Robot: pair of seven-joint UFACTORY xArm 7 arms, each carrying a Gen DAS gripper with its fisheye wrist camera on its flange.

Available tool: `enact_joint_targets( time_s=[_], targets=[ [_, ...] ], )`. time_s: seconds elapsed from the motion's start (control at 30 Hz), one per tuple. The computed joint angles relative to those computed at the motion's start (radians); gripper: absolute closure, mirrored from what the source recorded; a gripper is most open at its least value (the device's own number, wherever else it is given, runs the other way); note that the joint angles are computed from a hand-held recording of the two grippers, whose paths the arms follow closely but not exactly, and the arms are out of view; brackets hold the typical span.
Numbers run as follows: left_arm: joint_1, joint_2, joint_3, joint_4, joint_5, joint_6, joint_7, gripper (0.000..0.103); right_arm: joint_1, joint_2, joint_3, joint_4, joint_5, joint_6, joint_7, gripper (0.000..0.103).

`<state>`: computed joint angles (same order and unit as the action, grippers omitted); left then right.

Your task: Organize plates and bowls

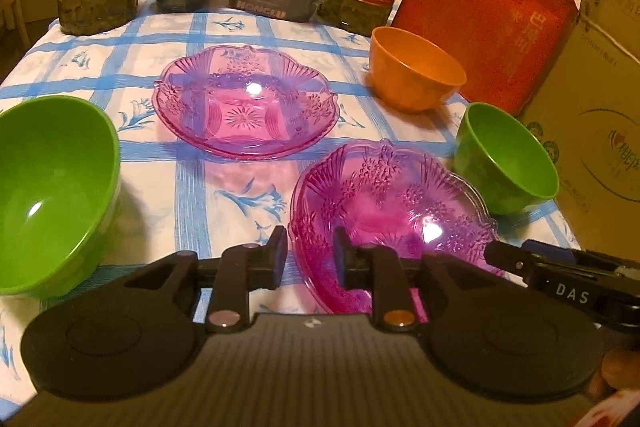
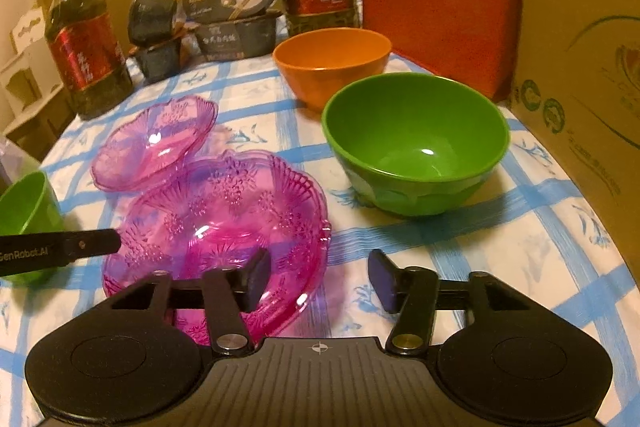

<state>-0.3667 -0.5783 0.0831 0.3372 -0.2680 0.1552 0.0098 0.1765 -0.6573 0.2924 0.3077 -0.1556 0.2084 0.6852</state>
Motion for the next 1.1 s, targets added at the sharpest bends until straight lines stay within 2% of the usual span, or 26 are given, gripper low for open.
enact_joint_targets(
  time_s=[0.33,0.43,0.6,0.87,0.97,1.1],
  targets=[
    [0.062,-0.163,-0.043,-0.069,0.023,0.102,-0.068,0.078,0.096,-0.163,-0.023,-0.055,0.076,0.13,0.064,0.048],
    [0.089,-0.227,-0.059,-0.091,0.043,0.153,-0.092,0.072,0.124,-0.212,-0.018,-0.061,0.092,0.183,0.09,0.048],
    [0.112,-0.324,-0.06,-0.109,0.064,0.255,-0.111,0.071,0.169,-0.28,-0.008,-0.064,0.108,0.255,0.12,0.048],
    [0.145,-0.449,-0.06,-0.116,0.086,0.393,-0.12,0.058,0.216,-0.338,0.009,-0.048,0.12,0.341,0.154,0.048],
    [0.155,-0.478,-0.063,-0.114,0.09,0.428,-0.117,0.049,0.229,-0.348,0.014,-0.039,0.123,0.363,0.161,0.048],
    [0.164,-0.504,-0.062,-0.111,0.093,0.459,-0.112,0.044,0.241,-0.352,0.019,-0.028,0.127,0.38,0.169,0.048]
  ],
)
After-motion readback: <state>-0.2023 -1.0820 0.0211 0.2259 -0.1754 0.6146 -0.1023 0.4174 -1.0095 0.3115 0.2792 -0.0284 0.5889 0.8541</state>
